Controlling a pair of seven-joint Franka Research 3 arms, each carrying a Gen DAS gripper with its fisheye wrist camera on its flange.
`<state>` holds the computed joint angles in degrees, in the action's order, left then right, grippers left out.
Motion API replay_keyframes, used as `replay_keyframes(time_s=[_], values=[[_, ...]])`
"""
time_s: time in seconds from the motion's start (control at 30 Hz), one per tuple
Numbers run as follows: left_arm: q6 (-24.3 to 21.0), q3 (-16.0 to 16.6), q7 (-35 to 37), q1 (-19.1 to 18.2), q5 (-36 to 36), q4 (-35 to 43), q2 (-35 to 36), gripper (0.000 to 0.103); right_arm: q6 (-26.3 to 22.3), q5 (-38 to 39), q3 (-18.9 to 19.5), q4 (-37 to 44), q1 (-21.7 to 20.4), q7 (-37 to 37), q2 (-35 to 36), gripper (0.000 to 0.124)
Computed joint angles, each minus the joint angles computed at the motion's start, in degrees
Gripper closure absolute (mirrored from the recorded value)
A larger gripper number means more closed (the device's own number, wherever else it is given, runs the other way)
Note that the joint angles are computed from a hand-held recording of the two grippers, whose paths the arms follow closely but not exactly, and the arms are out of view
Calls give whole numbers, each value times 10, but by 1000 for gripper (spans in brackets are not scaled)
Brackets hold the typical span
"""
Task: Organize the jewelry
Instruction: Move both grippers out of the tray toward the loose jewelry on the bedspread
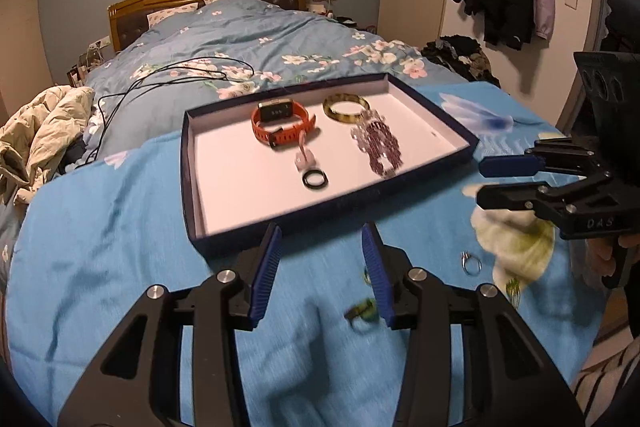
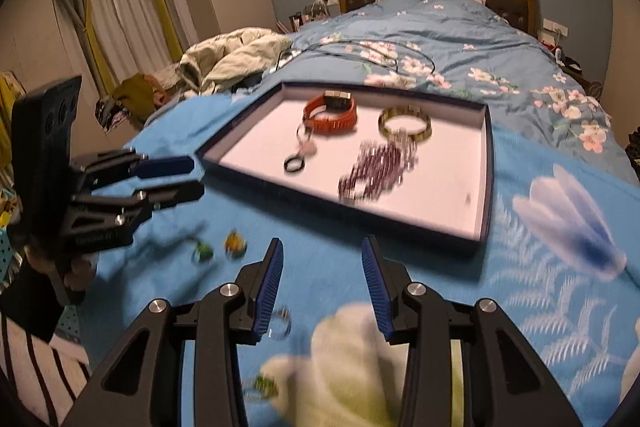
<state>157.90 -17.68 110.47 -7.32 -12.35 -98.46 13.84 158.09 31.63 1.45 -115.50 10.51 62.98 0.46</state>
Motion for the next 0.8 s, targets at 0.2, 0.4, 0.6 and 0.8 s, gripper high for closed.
replay_keyframes(time_s=[0.2,0.4,0.6,0.8], values=[[-2,-5,32,9,-39,-45,-30,61,-17,12,0,-59,8,-6,-41,85],[-11,4,55,-1,-52,-70,-48,60,-16,14,-3,-97,19,-7,-70,78],[-17,10,56,-12,-49,-69,-45,60,-8,2,-2,-121,26,8,-85,78],[-20,10,53,-16,-46,-68,-43,60,-7,-4,-2,-130,33,10,-89,78]])
